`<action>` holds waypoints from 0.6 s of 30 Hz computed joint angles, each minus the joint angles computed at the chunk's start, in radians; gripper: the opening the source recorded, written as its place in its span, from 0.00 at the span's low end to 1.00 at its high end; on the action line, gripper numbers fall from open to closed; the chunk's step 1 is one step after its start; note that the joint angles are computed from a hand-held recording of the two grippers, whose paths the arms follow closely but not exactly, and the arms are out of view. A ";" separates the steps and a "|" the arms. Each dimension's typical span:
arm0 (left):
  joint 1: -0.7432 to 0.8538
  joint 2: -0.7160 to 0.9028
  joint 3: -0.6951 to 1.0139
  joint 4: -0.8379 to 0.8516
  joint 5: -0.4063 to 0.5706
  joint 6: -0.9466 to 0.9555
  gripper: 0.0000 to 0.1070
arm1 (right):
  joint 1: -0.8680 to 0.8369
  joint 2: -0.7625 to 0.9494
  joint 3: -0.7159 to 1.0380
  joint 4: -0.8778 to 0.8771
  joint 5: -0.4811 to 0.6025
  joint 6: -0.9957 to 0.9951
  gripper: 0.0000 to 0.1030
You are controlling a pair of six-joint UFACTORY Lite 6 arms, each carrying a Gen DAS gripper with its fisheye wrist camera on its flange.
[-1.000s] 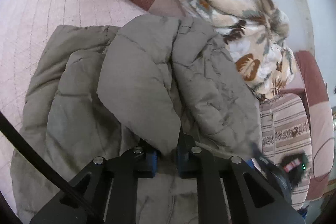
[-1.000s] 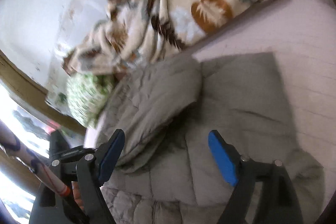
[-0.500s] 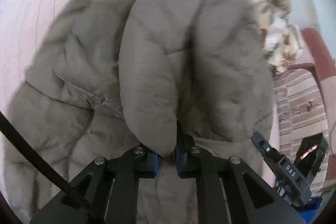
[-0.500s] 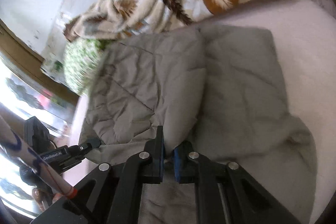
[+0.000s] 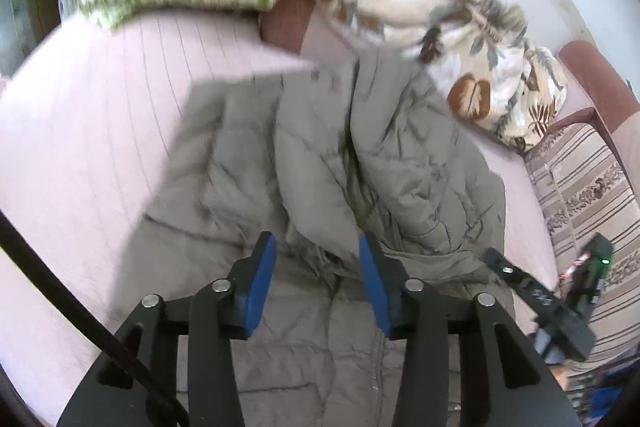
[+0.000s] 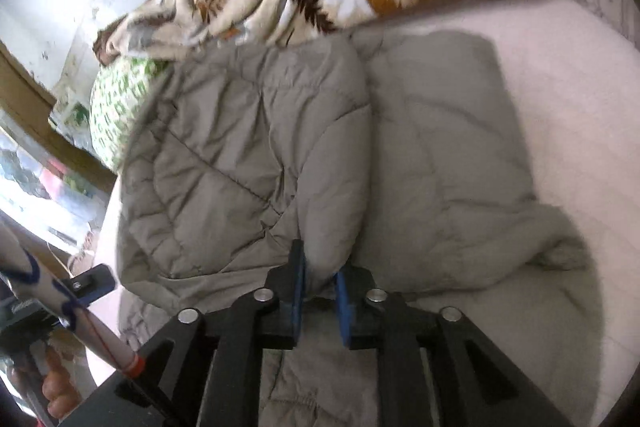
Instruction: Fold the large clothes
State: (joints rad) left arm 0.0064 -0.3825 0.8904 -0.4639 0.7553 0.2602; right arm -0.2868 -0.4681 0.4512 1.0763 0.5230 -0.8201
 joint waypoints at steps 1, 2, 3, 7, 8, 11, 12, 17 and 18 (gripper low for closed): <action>-0.003 0.006 0.028 0.020 0.000 -0.015 0.47 | -0.044 -0.053 0.006 -0.052 0.040 0.047 0.21; 0.007 0.014 0.046 0.024 -0.003 -0.012 0.51 | -0.059 -0.095 0.016 -0.108 0.045 0.112 0.23; -0.010 0.051 0.095 0.047 -0.016 -0.050 0.51 | -0.077 -0.140 0.026 -0.176 0.041 0.187 0.24; -0.093 0.225 0.282 0.109 -0.056 -0.186 0.54 | -0.225 -0.232 0.049 -0.072 0.105 0.096 0.25; -0.124 0.261 0.319 0.139 -0.068 -0.230 0.55 | -0.232 -0.197 0.064 -0.006 0.124 0.035 0.25; -0.217 0.398 0.431 0.278 -0.122 -0.382 0.55 | -0.191 -0.029 0.105 0.230 0.157 -0.171 0.25; -0.244 0.450 0.472 0.328 -0.139 -0.427 0.55 | -0.160 0.029 0.122 0.284 0.141 -0.220 0.25; -0.295 0.748 0.661 0.398 -0.161 -0.479 0.57 | -0.011 0.282 0.187 0.435 0.002 -0.382 0.25; -0.291 0.788 0.678 0.400 -0.167 -0.486 0.57 | 0.011 0.322 0.199 0.459 -0.029 -0.407 0.25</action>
